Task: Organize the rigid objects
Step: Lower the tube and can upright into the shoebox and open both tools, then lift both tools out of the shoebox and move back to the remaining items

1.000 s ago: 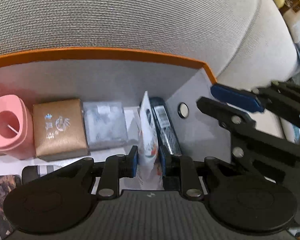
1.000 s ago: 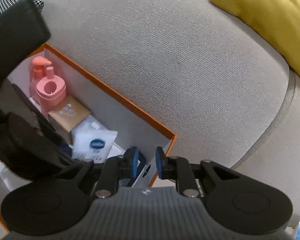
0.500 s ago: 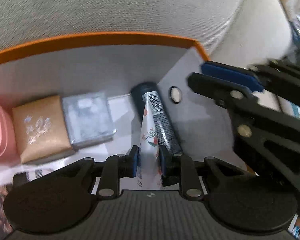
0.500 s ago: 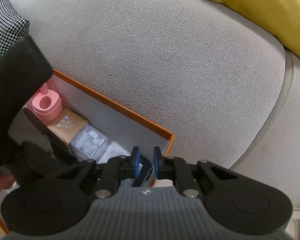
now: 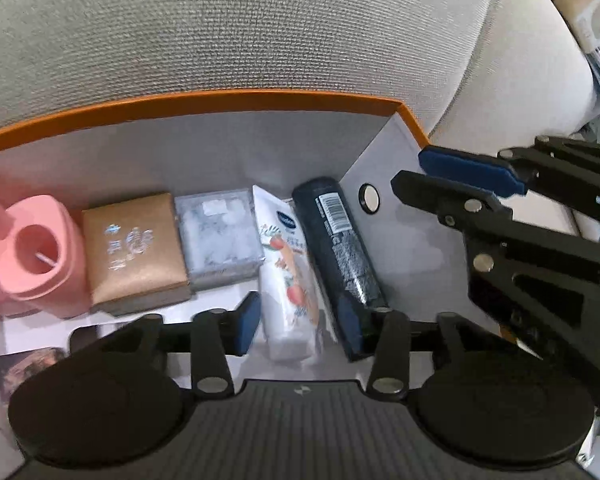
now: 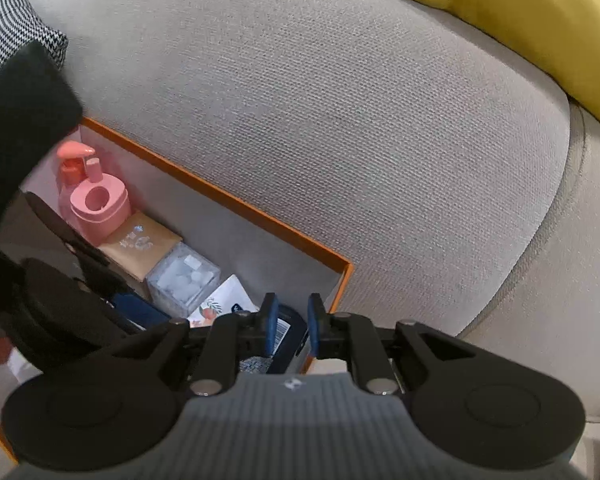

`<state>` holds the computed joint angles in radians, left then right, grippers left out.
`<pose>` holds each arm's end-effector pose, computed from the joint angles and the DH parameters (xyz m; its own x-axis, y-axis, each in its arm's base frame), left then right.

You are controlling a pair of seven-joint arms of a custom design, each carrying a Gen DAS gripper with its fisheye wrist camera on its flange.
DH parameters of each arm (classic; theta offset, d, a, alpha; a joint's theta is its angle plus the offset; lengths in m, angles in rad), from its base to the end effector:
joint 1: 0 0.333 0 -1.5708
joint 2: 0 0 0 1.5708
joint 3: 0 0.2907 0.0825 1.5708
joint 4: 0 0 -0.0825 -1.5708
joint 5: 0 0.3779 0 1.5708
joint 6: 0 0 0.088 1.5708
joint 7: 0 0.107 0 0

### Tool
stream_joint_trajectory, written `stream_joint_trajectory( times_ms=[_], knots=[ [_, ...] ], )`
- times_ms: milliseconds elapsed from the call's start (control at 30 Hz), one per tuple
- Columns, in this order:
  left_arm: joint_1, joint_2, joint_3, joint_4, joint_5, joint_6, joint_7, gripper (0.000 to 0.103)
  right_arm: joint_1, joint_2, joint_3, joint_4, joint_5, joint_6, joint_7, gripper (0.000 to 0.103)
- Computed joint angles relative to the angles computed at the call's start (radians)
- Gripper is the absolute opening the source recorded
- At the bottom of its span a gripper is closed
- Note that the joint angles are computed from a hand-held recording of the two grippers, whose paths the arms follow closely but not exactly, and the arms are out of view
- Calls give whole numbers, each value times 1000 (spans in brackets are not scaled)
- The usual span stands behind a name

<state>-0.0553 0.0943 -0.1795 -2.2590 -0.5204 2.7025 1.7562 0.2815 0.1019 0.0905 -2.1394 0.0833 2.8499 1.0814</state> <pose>0.5407 -0.1114 0.3336 -0.0344 -0.9484 0.3151 -0.9467 -0.0701 -0.3143 0.5537 0.2102 0.4062 0.6495 -0.7331 0.2017 -0.5527 -0.6374 -0.5369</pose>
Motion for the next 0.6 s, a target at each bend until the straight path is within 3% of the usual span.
stream_joint_trajectory(
  times_ms=[33, 167, 300, 500, 600],
  knots=[
    [-1, -8, 4, -7, 24, -6, -12, 33, -2, -8, 3, -8, 12, 4, -11, 18],
    [6, -2, 10, -4, 1, -55, -39, 21, 1, -41, 5, -44, 24, 19, -33, 23],
    [5, -2, -9, -14, -119, -46, -24, 21, 5, -60, 1, -67, 31, 20, -49, 24],
    [-12, -14, -1, -23, -60, -24, -68, 20, 10, -63, -3, -72, 19, 15, -36, 23],
    [-17, -84, 3, -74, -58, 5, -49, 20, 13, -73, -4, -77, 8, 12, -18, 23]
  ],
)
